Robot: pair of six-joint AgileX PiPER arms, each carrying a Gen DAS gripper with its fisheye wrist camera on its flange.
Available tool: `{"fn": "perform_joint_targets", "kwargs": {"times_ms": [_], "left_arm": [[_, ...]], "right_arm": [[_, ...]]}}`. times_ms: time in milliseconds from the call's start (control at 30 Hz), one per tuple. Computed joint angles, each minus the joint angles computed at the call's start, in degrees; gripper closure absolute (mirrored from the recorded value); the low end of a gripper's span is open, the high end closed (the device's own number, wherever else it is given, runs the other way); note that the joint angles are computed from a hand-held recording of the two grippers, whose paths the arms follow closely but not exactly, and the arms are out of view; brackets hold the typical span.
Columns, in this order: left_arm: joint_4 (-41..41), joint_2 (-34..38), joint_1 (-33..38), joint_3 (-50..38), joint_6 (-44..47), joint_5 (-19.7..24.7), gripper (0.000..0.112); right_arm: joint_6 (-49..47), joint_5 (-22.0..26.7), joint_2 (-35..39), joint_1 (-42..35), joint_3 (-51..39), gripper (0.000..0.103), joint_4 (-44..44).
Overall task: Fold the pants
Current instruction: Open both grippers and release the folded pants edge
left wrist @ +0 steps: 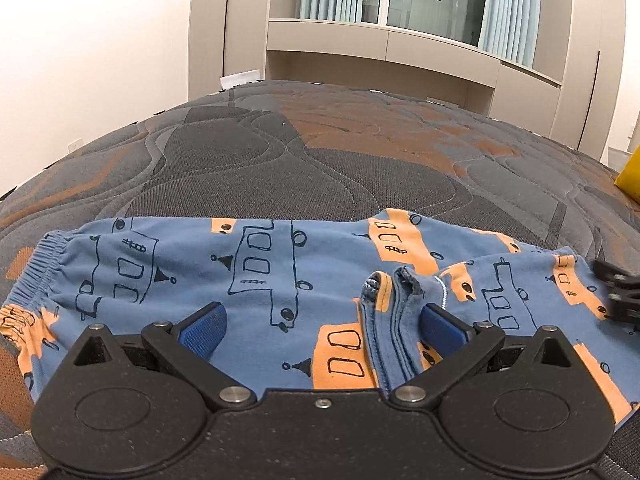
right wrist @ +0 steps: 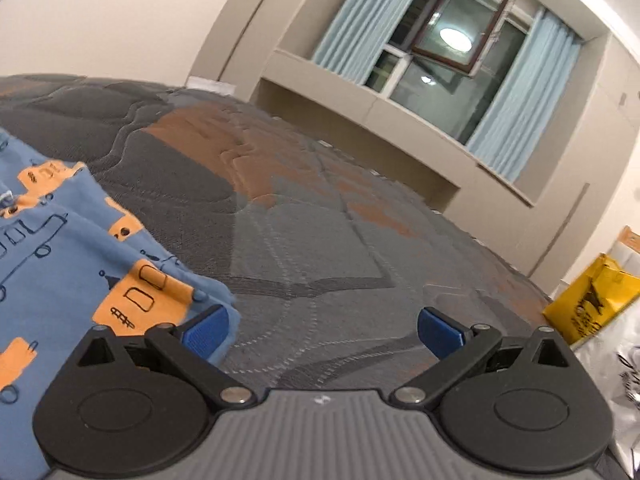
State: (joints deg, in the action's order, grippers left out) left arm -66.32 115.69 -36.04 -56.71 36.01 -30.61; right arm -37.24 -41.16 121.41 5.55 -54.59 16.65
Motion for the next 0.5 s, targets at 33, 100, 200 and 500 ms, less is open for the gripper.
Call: {"fn": "perform_joint_targets", "kwargs": {"times_ms": [33,100,200,500], "left_arm": [[0.04,-0.02,-0.01,0.03,-0.06,-0.01,0.010],[-0.08,0.02,-0.03,-0.04,0.08,-0.04,0.010],[-0.03,0.09,0.02,-0.13,0.07,0.01,0.010],[1.84,-0.27,0.08,0.59,-2.21,-0.03,0.010]], "right_arm": [[1.63,-0.89,-1.83,-0.38,2.75,0.000,-1.14],[7.05,-2.92,-6.75,-1.63,10.47,0.000,-5.82],[9.78,-6.98,-10.42,-1.71,20.25,0.000,-7.37],[5.27,-13.25,-9.84,2.67,25.16,0.000,6.62]]}}
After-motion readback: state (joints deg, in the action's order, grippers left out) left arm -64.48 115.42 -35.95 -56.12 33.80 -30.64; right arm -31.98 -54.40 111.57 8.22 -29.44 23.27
